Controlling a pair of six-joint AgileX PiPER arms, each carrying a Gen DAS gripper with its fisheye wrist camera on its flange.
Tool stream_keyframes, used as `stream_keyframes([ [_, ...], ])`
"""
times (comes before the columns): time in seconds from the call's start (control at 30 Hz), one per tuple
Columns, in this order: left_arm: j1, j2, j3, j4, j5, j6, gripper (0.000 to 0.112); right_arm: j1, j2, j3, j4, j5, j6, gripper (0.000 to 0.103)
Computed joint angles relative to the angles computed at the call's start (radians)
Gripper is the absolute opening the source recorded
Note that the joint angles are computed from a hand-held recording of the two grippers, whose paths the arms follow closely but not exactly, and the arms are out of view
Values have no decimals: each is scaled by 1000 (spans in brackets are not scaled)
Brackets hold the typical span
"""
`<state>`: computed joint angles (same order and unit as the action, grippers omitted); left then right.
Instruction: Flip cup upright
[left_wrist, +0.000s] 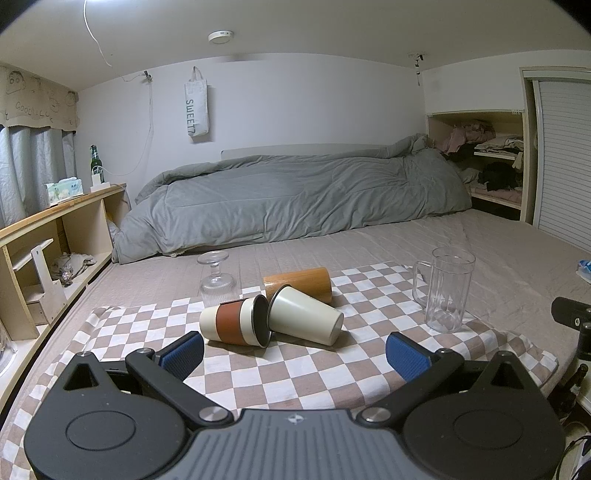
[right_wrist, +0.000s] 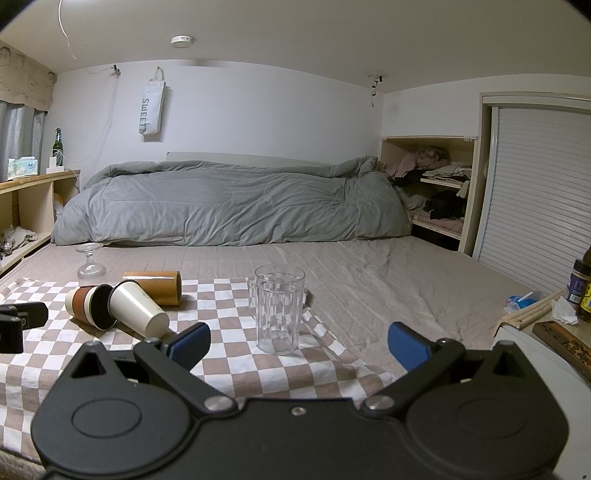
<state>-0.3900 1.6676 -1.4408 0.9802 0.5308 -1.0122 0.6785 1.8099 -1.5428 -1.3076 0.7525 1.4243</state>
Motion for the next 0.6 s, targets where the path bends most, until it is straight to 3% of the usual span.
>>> stream_keyframes([
  [0.6,0,-1,0,-2,0,3,103,-3,-7,8,-1,-8,-6,103],
])
